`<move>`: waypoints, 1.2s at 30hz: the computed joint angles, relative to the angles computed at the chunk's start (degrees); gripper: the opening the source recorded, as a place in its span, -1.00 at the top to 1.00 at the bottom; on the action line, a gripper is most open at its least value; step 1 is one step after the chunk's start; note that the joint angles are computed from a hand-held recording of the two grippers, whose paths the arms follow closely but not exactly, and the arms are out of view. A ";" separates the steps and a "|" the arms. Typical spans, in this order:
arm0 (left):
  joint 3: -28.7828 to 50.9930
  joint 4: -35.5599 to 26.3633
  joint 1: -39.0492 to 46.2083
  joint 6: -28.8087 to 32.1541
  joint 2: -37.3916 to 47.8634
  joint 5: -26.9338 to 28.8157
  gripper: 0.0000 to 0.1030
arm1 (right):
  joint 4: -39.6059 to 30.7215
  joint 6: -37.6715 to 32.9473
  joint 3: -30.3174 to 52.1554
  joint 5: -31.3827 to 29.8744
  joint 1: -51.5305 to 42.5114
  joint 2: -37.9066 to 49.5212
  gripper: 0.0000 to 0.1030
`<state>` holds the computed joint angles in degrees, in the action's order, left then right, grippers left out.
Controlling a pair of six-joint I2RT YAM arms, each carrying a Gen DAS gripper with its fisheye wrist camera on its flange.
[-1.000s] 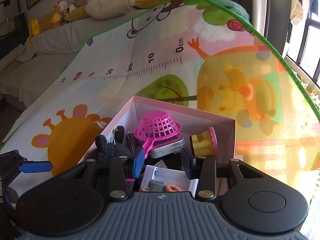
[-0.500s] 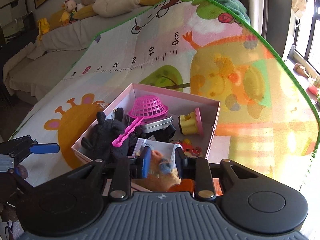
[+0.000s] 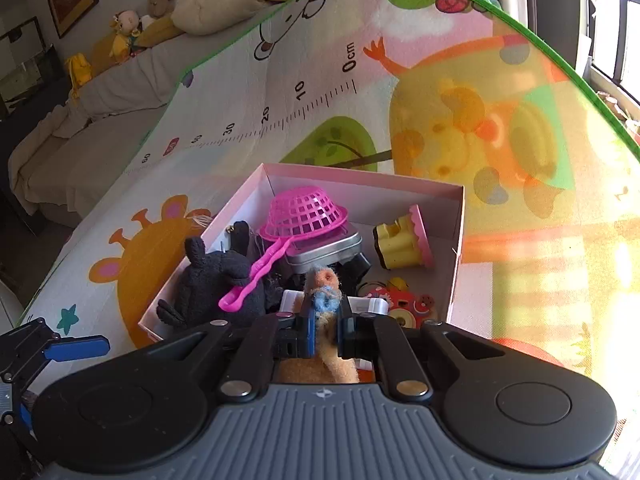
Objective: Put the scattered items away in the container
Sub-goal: 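Press the knitted pouch down inside the pink box with the right tool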
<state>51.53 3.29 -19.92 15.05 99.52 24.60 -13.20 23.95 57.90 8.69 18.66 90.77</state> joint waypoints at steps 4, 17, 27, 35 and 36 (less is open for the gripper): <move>0.21 0.05 -0.46 -0.87 0.22 0.70 -1.00 | 0.51 -1.69 1.40 -1.74 -0.91 -0.78 0.82; 0.45 1.03 -1.49 -1.53 1.58 -0.43 -1.00 | 6.04 1.57 -3.84 0.70 -2.39 -2.58 0.35; -1.17 1.39 -1.48 -1.45 0.09 -0.15 -1.00 | 5.24 0.85 5.64 -2.30 1.57 8.33 0.35; -1.34 5.00 -0.61 -2.87 1.33 -0.16 -1.00 | 4.49 0.15 -1.46 1.50 -0.84 2.67 0.49; -1.41 6.03 -0.85 -3.12 1.51 -0.48 -1.00 | 4.82 0.03 -2.99 1.11 -1.19 0.58 0.44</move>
<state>50.12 9.32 -20.77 11.93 101.03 24.12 -8.38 23.98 54.91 9.80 17.47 91.35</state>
